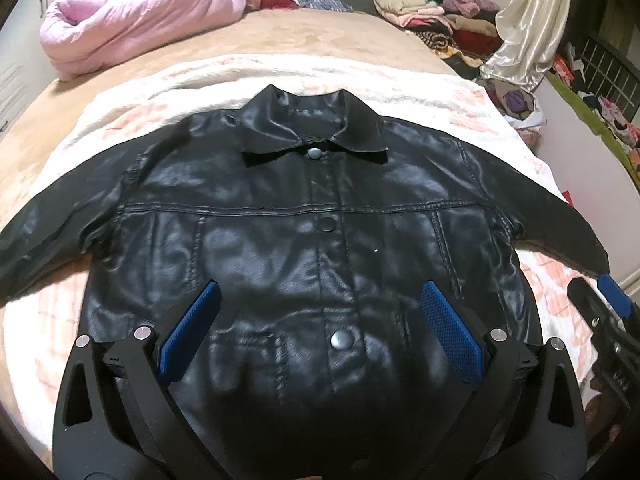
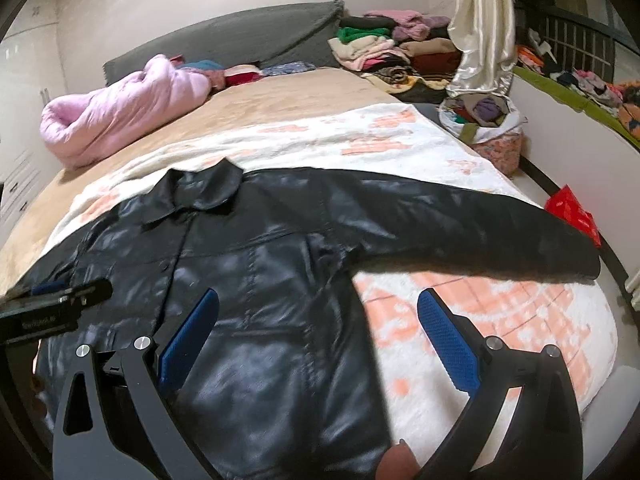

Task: Fold large clothes
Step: 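Grasp the jacket sleeve cuff with the right tool and lift it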

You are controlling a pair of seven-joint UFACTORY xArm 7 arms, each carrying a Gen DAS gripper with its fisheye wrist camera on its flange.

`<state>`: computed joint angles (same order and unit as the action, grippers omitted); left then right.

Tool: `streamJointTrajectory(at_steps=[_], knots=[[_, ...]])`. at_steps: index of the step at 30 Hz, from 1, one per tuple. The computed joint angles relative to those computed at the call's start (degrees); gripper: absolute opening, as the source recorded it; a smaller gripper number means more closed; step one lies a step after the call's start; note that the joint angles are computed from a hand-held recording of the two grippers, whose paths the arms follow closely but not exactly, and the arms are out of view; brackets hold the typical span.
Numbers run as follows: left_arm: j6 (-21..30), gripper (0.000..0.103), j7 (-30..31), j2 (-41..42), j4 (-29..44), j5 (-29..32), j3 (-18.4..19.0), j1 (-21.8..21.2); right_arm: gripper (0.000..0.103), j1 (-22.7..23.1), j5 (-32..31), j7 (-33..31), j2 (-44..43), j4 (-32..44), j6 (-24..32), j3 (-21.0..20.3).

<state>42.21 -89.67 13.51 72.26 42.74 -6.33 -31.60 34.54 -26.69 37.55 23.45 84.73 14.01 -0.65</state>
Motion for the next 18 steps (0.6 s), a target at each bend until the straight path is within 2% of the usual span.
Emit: streamJointTrajectory(at_steps=[8,11,18], knots=[[-0.12,0.094,5.77,6.46,7.49,-2.61,1.75,-0.11,0.099,-2.44,3.03,-0.76,4.61,6.38,2.51,-0.50],[-2.27,0.094,8.01,8.53,9.30,-4.74,2.47,0.33,0.099,-3.19,4.34,0.25,6.45,8.58,3.86,-1.53],[-2.19,0.094,11.80,13.01,13.86,-8.48,4.60,-0.23,0.099,-6.46,7.86,4.56,10.30,12.51,5.83,-3.42]])
